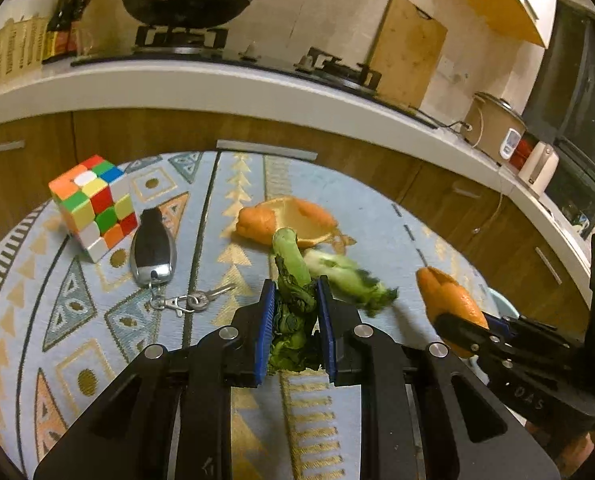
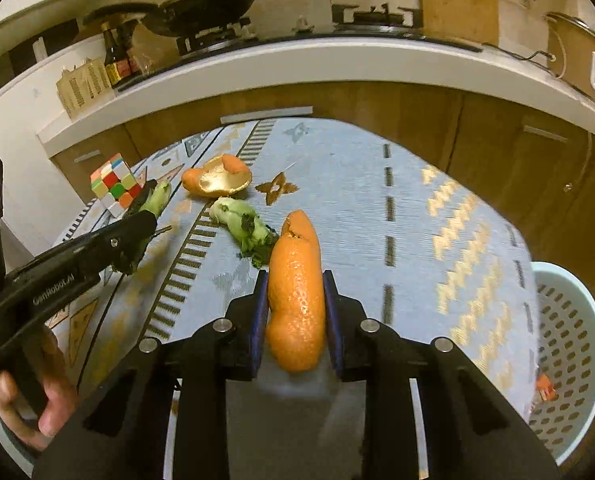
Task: Collect trash
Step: 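Grasp the bok choy stem with the left tool while the right tool grasps the carrot, then carry the bok choy and carrot over the basket and release both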
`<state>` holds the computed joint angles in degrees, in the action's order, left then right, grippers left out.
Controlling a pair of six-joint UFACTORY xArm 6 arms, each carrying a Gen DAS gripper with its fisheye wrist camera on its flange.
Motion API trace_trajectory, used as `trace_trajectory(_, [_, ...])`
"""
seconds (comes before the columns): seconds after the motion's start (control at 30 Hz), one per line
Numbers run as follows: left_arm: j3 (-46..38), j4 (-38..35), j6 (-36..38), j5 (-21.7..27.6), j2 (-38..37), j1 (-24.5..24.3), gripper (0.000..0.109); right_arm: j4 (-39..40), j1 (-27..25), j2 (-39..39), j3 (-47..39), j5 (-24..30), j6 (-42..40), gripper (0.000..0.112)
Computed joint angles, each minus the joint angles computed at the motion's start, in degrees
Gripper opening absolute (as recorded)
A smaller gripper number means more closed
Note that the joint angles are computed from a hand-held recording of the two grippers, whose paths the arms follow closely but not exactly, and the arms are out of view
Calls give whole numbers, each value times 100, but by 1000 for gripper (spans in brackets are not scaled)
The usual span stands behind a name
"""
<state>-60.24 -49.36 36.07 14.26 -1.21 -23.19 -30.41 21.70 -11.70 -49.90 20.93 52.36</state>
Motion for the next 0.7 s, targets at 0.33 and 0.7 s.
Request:
trace_trajectory(0.33, [274,-310,474,27,-680,-389,19,-1065,54,-1164,449,525,933,23])
trace_trajectory(0.7, [159,-254,512,-4,-996,-1110,19,-1335,-224,-2690,1119,1212,1266,23])
